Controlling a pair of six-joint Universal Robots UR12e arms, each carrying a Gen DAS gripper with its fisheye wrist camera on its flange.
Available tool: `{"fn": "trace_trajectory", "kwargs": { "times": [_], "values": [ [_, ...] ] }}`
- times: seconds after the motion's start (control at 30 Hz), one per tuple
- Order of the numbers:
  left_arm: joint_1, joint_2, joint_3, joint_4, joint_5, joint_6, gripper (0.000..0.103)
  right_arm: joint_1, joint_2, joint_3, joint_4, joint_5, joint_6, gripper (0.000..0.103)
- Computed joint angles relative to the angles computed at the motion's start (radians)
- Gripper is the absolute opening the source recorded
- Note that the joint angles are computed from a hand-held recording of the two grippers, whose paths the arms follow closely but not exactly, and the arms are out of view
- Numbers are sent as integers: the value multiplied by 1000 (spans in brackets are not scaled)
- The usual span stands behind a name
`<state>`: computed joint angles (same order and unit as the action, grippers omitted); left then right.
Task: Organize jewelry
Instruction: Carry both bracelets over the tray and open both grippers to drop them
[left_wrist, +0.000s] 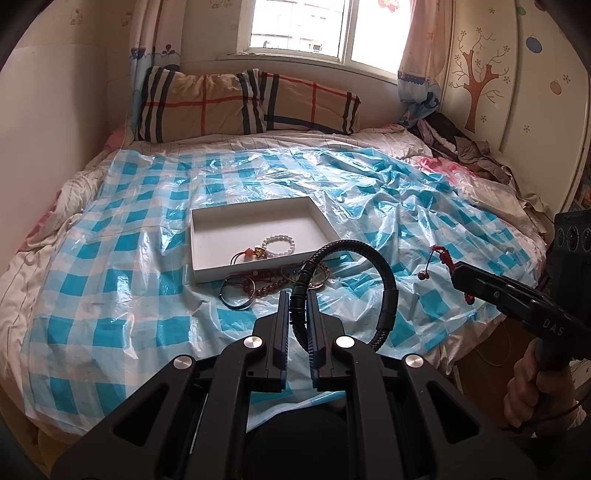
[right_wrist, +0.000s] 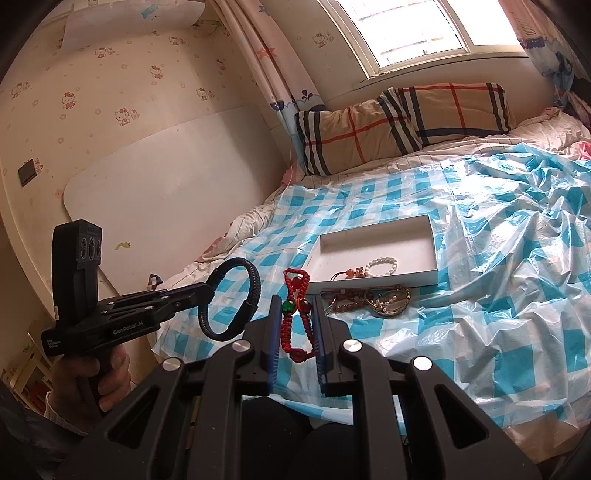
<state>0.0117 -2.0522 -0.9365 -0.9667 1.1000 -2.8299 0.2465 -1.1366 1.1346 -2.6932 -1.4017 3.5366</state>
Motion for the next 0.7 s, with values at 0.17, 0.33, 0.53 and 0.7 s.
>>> {"fn": "trace_trajectory", "kwargs": {
  "times": [0.17, 0.33, 0.53, 0.7],
  "values": [
    [-2, -22, 27, -10, 1, -17, 8, -5, 19, -23, 10, -12, -7, 17],
    [-7, -69, 88, -32, -1, -49, 8, -12, 54, -70, 34, -18, -21, 17],
    [-10, -154, 203, -73, -8, -102, 8, -22, 118, -159, 83, -25, -46, 17],
    [-14, -237, 320, -119, -6, -137, 8, -32, 174, -235, 114, -22, -64, 17]
  ]
}}
